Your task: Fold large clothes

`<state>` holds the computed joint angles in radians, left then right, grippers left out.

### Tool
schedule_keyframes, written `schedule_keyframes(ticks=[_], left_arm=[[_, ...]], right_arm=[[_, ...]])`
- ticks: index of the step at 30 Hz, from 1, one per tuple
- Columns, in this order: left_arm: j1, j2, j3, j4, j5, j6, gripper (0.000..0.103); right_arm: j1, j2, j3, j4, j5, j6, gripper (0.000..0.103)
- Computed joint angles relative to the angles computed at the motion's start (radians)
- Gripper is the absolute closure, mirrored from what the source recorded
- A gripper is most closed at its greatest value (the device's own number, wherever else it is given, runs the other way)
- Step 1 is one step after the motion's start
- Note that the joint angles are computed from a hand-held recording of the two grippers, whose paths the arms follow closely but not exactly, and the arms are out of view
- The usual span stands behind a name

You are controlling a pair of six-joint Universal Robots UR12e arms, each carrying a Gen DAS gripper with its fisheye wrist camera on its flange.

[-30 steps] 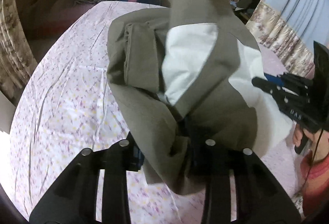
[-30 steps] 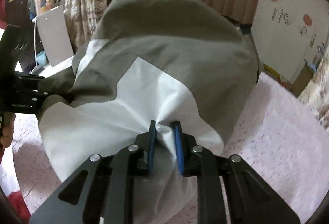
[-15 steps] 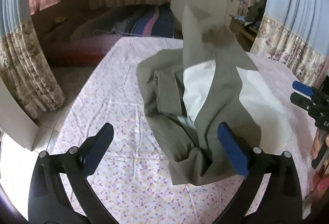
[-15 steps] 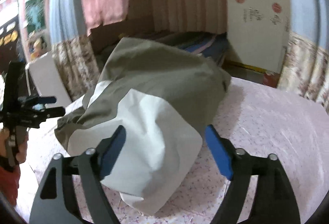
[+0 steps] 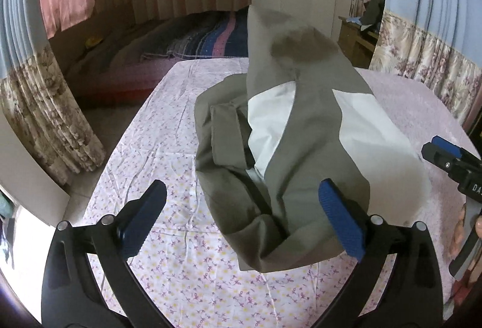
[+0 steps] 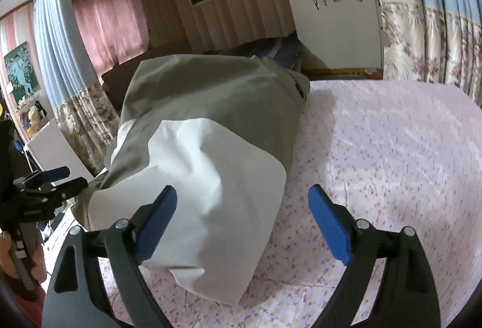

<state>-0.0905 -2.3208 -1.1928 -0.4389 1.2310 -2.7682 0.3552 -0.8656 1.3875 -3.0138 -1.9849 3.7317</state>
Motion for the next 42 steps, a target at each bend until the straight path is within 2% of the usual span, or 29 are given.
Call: schedule_keyframes(ticks=[3, 25, 35, 42], left_arm=[[-0.005, 0.003, -0.013, 0.028, 0.021, 0.002, 0.003], [0.005, -0.005, -0.012, 0.001, 0.010, -0.028, 0.003], [-0.012, -0.044, 0.028, -0.055, 0.041, 0.017, 0.003], [-0.015, -0.071, 0.054, -0.084, 0.033, 0.041, 0.003]], right_arm=[[0.001, 0.001, 0.003, -0.005, 0.000, 0.000, 0.014], [0.007, 0.012, -0.015, 0.010, -0.003, -0.020, 0.014], [0.005, 0.024, -0.029, 0.041, 0.008, 0.004, 0.009], [0.004, 0.033, -0.037, 0.049, 0.013, 0.012, 0.008]])
